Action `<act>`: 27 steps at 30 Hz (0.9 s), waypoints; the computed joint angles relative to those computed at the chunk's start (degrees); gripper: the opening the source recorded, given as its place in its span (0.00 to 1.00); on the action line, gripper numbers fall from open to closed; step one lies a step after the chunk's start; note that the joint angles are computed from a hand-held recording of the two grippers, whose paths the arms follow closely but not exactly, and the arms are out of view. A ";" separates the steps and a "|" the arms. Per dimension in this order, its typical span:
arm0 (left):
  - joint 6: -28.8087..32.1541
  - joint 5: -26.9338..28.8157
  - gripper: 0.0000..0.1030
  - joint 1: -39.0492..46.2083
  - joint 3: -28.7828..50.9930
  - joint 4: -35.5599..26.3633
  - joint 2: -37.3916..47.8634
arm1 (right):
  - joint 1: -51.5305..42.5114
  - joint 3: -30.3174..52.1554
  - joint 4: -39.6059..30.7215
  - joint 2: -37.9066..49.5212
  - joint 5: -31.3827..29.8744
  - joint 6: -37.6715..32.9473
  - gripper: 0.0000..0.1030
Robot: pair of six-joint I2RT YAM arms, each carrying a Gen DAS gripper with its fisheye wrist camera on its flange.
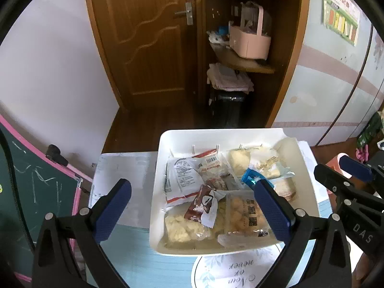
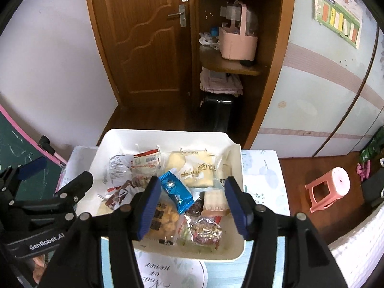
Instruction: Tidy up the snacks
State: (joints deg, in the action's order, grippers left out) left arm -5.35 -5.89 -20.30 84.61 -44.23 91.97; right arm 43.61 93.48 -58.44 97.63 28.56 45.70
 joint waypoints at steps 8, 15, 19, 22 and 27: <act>-0.69 -1.26 0.99 -1.12 -0.72 -6.21 -11.42 | 7.26 5.31 -9.04 -4.08 5.46 5.53 0.54; -2.12 -2.83 0.99 -5.35 -4.31 -13.12 -25.27 | 18.35 7.40 -17.25 -7.09 11.41 14.11 0.55; -4.64 -4.53 0.99 -8.93 -7.14 -17.30 -33.39 | 25.71 6.58 -21.71 -8.07 14.33 21.47 0.55; -7.95 -8.18 0.99 -13.28 -8.79 -21.51 -38.38 | 31.76 4.49 -24.28 -9.16 15.85 28.14 0.55; -22.65 -22.82 0.99 -31.00 -10.75 -34.26 -45.90 | 42.35 2.62 -30.01 -8.10 17.95 42.38 0.59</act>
State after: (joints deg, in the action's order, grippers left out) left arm -28.00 -28.72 -51.29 73.86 -78.50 46.06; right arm 85.96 96.11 -88.45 89.53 46.51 88.08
